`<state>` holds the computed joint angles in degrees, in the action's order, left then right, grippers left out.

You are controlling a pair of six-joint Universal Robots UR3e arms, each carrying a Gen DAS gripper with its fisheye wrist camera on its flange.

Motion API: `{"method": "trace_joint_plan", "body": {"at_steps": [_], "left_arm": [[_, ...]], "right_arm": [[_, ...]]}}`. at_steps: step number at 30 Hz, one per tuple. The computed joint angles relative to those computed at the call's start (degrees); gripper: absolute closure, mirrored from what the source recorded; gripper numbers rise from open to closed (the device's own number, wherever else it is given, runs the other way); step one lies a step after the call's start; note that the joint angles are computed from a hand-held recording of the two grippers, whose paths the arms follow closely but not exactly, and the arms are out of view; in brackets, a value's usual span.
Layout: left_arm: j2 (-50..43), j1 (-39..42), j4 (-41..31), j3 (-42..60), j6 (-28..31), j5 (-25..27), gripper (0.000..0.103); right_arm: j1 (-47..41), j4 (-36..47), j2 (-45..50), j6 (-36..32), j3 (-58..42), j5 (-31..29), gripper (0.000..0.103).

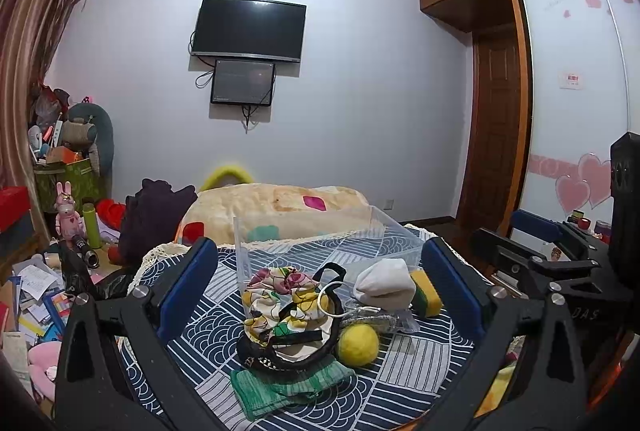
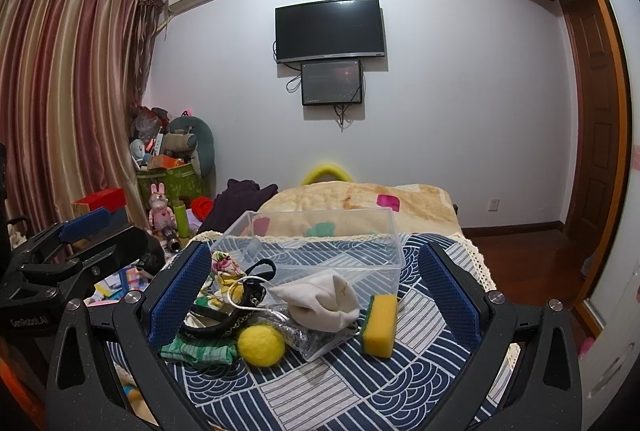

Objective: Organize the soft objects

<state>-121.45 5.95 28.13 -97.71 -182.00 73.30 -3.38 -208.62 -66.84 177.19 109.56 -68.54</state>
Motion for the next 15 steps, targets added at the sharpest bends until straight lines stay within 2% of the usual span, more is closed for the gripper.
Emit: {"method": "trace_joint_plan", "body": {"at_steps": [15], "left_arm": [[-2.1,1.2,-1.4,1.7,-1.0,-1.4,0.001]], "right_arm": [[0.8,-0.3,1.8,-0.7,-1.2,-2.6,0.0]]}}
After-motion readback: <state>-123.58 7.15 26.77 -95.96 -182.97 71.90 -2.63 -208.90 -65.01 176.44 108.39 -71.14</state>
